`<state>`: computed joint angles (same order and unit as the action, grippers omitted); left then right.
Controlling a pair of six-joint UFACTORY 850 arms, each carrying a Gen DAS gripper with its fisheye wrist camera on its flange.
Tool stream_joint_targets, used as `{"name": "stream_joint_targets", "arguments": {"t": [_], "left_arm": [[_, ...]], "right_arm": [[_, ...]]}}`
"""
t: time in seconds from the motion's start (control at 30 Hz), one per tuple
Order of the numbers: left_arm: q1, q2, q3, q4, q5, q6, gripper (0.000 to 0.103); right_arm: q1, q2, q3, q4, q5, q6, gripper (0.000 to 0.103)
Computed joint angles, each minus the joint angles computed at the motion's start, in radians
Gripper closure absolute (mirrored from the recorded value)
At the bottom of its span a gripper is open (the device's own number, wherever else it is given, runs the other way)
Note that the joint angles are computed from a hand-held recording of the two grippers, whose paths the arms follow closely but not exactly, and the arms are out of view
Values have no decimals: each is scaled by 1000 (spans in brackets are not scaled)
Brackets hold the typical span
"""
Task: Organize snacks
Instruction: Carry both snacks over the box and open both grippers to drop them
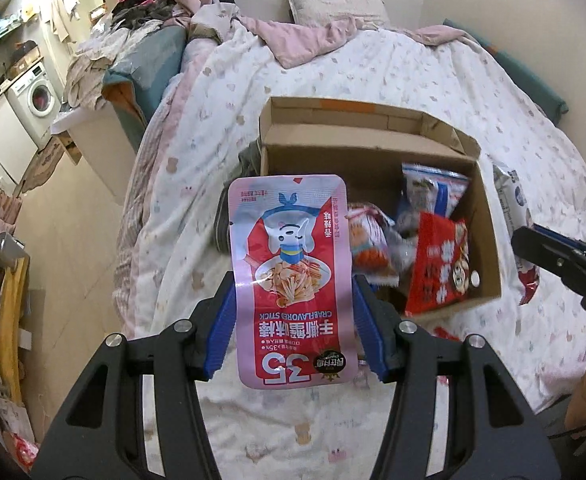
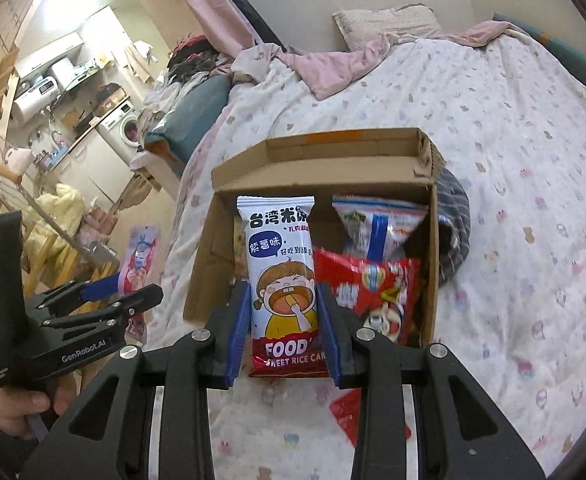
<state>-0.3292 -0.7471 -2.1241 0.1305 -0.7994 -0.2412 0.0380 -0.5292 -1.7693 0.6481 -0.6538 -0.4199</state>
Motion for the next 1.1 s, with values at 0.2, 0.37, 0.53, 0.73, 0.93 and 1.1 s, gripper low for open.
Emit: {"name": "stream_joint_targets", "arguments": {"t": [0.2,0.37,0.53,0.73,0.93,1.1], "left_arm": [[2,-66,-72,-10,7,32,52],[12,-96,-73,-66,24,58,52],[11,-154,-148,-63,-11,54,52],[17,-192,-201,-103,-57,71,51],[17,-202,-216,-109,-68,81,50],[23,-211,-232,-162,-85,113,42]], "right_arm": [[0,-75,-69,33,2,14,69],[-3,-118,-75,64,-2,8,69],[-2,-172,-124,99,-48,5,68],[-2,-228,-174,183,-112,-18,68],[-13,-258,-204,210,-151,14,65],[-20,-243,-176,242,-140,-1,30]]}}
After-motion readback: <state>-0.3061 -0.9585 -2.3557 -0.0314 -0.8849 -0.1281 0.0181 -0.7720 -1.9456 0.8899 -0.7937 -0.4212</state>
